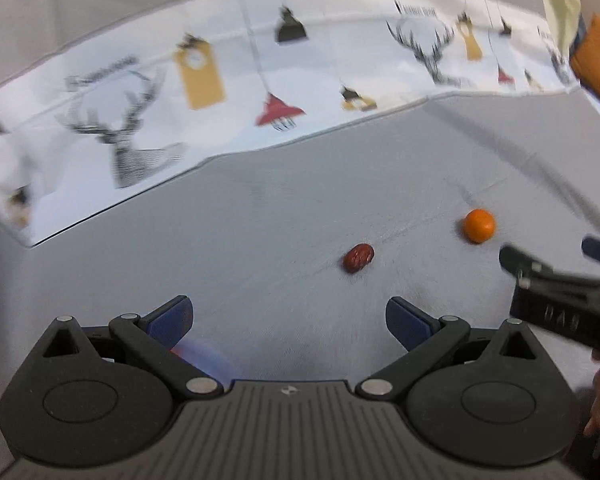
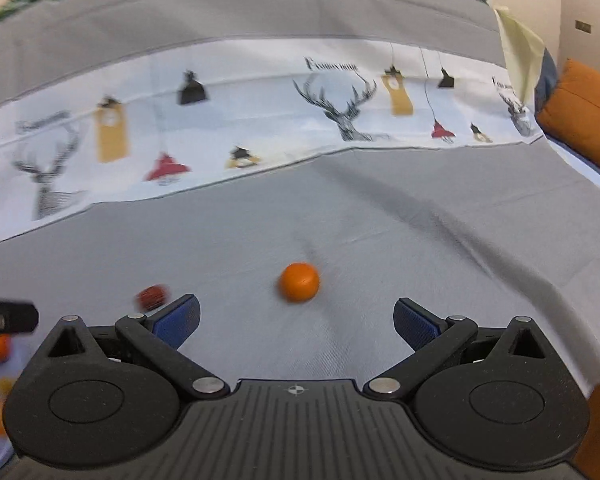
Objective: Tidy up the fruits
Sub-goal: 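Grasp a red date with the left tool while the right tool grasps a mandarin, then carry the date and mandarin to the blue plate and release both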
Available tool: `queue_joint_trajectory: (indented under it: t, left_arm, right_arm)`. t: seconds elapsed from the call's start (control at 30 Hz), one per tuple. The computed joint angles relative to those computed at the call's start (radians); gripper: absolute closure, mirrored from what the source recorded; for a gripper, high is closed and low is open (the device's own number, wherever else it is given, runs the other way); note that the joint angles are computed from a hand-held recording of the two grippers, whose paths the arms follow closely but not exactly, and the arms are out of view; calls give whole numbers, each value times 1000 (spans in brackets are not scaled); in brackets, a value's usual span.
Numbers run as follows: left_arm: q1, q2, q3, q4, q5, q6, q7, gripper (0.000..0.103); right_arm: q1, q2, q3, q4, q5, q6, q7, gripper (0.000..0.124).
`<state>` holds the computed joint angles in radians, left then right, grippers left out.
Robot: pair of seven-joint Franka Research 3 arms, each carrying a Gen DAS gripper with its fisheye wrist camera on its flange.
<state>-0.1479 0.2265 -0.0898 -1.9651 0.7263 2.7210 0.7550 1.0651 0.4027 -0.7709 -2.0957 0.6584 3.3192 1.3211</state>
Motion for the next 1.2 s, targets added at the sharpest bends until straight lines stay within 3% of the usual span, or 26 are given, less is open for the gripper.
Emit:
queue_joint_trajectory:
  t: [0.07,0.13,0.33,0.4,0.57,0.6,0.63,0.67,0.7,0.77,0.83,0.87,1.03,1.13,1.2]
  left_arm:
    - [8,103,-3,98,-25,4,54,0]
    - [18,198,-12,190,-79,14,127,0]
    - [-2,409,1,412,-184,-40,287,0]
    - [9,416,7,387,-203,45,277,0]
    - [-6,422,30,389,-265,57,272,0]
    - [-13,421,36,389,-264,53,269,7]
    - [-8,412,29,374,-266,70,281,16]
    - [0,395,16,352,-264,96,310,46]
    - [0,376,9,334,-260,94,337,83]
    - [2,360,-13,338,-280,39,386,83]
    - [27,330,-45,305,-328,41,421,83]
    - [22,314,-40,292,-332,38,422,83]
    - [22,148,-31,135,-351,80,386,83]
    - [-1,4,3,-3,-285,121,297,83]
    - [-1,-100,8,-93,-235,126,232,83]
  right_arm:
    - [-108,92,70,101,-27,-24,47,22]
    - [-117,195,38,197,-31,-88,91,22]
    - [-291,358,149,409,-142,-183,184,22]
    - [-347,353,224,403,-124,-120,157,21]
    - [-336,361,210,393,-183,-98,213,21]
    - [-339,357,213,390,-196,-99,222,22]
    - [-351,349,227,387,-210,-98,226,34]
    - [-377,332,262,375,-229,-67,218,49]
    - [-392,315,280,357,-275,-37,235,81]
    - [-359,321,250,349,-251,-29,197,86]
    - [-382,310,276,347,-241,-25,197,87]
    - [-392,304,288,345,-237,-21,197,87]
    - [-302,263,210,263,-177,69,166,87]
    - [-298,141,252,148,-174,159,103,87]
    - [-332,20,324,35,-219,216,69,87]
